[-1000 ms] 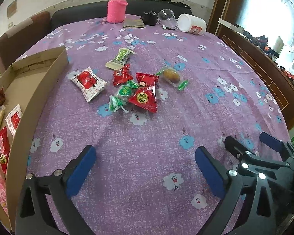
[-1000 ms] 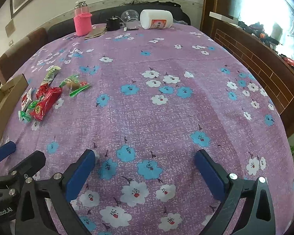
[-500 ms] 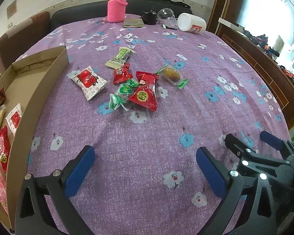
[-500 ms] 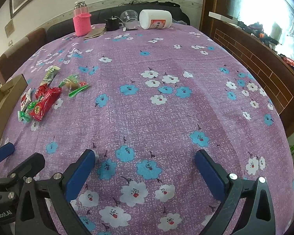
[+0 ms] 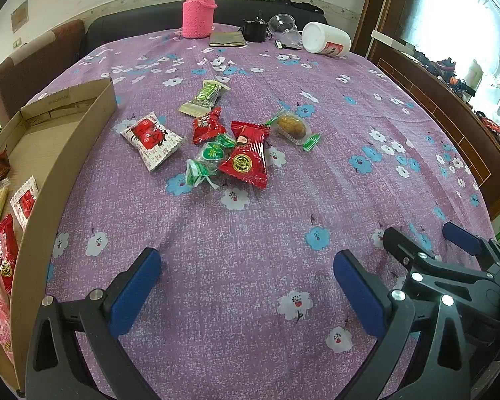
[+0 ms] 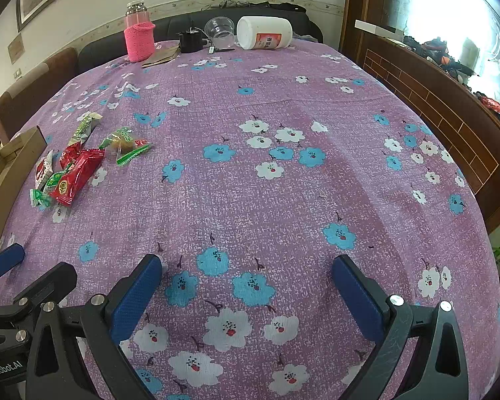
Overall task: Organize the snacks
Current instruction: 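Withdraw both tools from the box and hold them over the table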
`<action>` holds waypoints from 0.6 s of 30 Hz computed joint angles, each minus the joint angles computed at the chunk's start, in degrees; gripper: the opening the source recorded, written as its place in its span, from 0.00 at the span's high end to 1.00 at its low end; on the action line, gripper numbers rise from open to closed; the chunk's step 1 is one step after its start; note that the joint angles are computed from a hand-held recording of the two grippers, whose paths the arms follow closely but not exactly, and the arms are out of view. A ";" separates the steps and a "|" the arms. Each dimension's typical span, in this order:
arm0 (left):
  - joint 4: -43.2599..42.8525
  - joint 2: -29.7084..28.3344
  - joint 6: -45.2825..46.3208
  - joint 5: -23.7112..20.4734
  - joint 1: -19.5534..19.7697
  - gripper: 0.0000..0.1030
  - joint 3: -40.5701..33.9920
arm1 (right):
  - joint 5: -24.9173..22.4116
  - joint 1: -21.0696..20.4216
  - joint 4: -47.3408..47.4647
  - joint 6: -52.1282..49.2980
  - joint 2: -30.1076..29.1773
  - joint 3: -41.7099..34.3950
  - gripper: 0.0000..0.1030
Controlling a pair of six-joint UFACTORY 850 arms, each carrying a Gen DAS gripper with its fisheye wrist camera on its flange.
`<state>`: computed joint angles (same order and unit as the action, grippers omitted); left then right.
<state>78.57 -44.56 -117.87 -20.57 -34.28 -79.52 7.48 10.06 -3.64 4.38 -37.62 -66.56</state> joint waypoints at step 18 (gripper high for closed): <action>-0.01 -0.01 0.01 -0.02 -0.04 0.01 0.01 | 0.04 -0.02 -0.13 0.13 0.00 0.01 0.01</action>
